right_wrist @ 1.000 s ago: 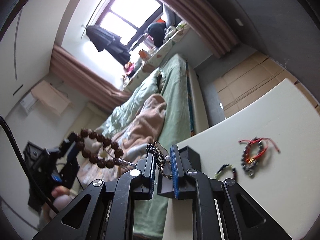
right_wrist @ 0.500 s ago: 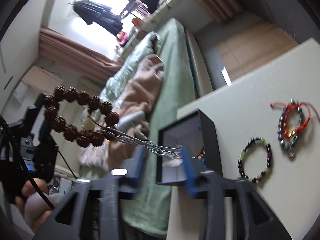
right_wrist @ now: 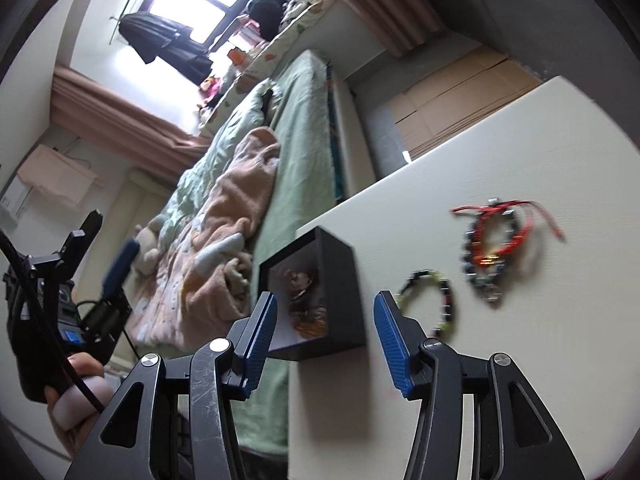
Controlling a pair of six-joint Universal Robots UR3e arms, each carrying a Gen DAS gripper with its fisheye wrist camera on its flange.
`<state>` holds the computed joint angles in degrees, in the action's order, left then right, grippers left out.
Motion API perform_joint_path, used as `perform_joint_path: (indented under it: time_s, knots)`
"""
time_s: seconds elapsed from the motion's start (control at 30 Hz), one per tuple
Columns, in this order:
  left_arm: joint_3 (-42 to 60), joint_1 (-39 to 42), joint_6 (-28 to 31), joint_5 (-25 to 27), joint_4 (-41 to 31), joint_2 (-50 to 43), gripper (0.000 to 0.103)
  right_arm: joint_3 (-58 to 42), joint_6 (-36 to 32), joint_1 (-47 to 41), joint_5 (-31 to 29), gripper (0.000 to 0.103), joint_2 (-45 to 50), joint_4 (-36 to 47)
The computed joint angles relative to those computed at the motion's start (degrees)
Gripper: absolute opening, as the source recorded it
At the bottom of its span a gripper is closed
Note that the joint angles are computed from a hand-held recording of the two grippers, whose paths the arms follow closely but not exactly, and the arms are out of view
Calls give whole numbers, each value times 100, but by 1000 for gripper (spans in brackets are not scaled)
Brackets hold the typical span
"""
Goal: Organize jewelry
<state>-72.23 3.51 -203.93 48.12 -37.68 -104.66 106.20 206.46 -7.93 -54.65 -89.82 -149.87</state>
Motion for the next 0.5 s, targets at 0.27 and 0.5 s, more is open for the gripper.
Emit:
perform_joint_path:
  time_s: [0.27,0.5]
  knots:
    - [289,-616,587,695,-816,-93,56,647,-505,-1038,121,51,-1248,903]
    - [563,-1258,984,1179,-1229,-329,56,784,-929,-1574,168,51,-1800,1740]
